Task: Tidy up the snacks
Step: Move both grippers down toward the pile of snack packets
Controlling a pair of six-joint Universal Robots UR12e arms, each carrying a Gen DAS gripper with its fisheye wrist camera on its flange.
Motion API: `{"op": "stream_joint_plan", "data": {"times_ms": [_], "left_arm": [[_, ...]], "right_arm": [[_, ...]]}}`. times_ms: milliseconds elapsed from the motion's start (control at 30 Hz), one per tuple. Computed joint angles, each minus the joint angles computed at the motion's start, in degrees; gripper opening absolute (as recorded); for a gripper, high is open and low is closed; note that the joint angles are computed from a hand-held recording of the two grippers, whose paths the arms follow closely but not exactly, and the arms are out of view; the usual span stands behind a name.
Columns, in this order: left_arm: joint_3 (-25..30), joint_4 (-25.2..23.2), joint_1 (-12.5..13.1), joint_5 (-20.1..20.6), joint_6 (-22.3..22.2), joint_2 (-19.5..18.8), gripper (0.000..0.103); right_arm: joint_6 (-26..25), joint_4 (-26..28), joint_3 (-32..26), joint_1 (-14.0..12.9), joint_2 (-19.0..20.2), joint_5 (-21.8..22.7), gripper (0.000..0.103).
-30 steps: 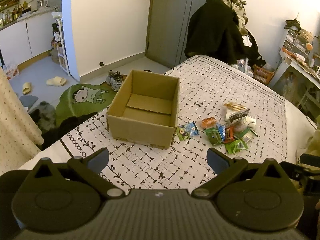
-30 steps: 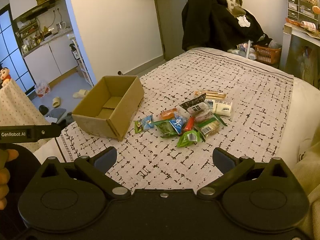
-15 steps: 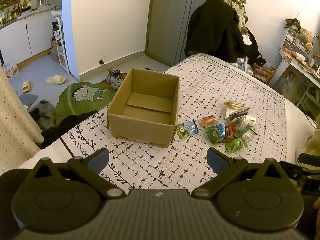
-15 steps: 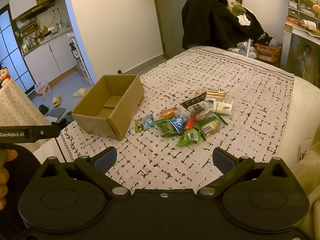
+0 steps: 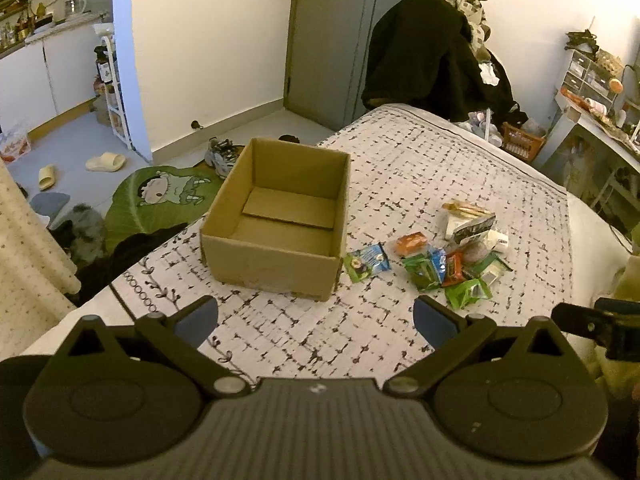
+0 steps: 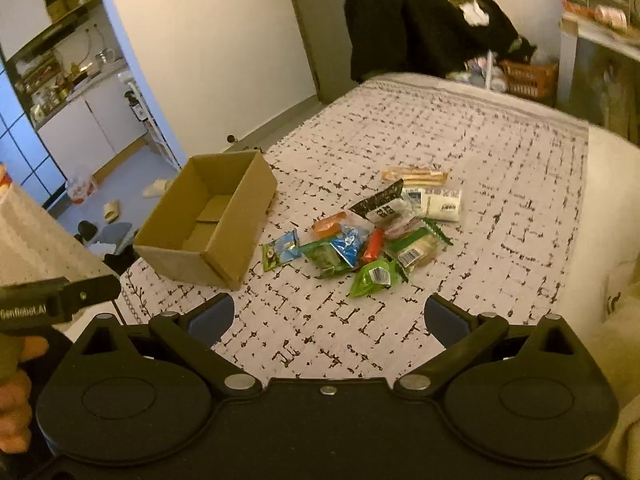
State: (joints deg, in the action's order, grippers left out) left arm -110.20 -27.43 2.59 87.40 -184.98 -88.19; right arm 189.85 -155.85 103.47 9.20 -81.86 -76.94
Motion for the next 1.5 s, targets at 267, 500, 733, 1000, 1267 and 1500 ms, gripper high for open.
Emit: {"op": "stream_joint_plan", "data": {"times_ms": [267,500,733,1000,1267,1500], "left_arm": [[1.76,0.03,-0.86,-0.24,-0.77,-2.44,0.102],[3.22,-0.04,-1.81,0.87,-3.78,-4.49,0.102],[5.91,-1.49,-3.37,3.19,-5.93,-6.57,0.102],[7.66,-0.59,-4.54,2.23,-8.81,-9.21,0.100],[8.99,-1.55,-5.59,-0.36,-11.68,-12.11,0.099],[10.02,-3.37,-6.32,-1.32,-13.34,-14.83,0.093]], "right_arm": [[2.77,-0.95,-2.59,-1.31,2.07,1.13,0.101],[1.98,0.82,-6.36,-1.78,4.74,-0.86,0.102],[0.48,5.18,-10.20,-2.13,7.40,-0.90,0.102],[-1.76,6.90,-12.75,-2.44,9.89,-1.01,0.102],[0.78,6.99,-12.31,-4.06,11.35,4.84,0.102],[1.86,8.25,-12.25,-4.68,12.13,6.11,0.100]]}}
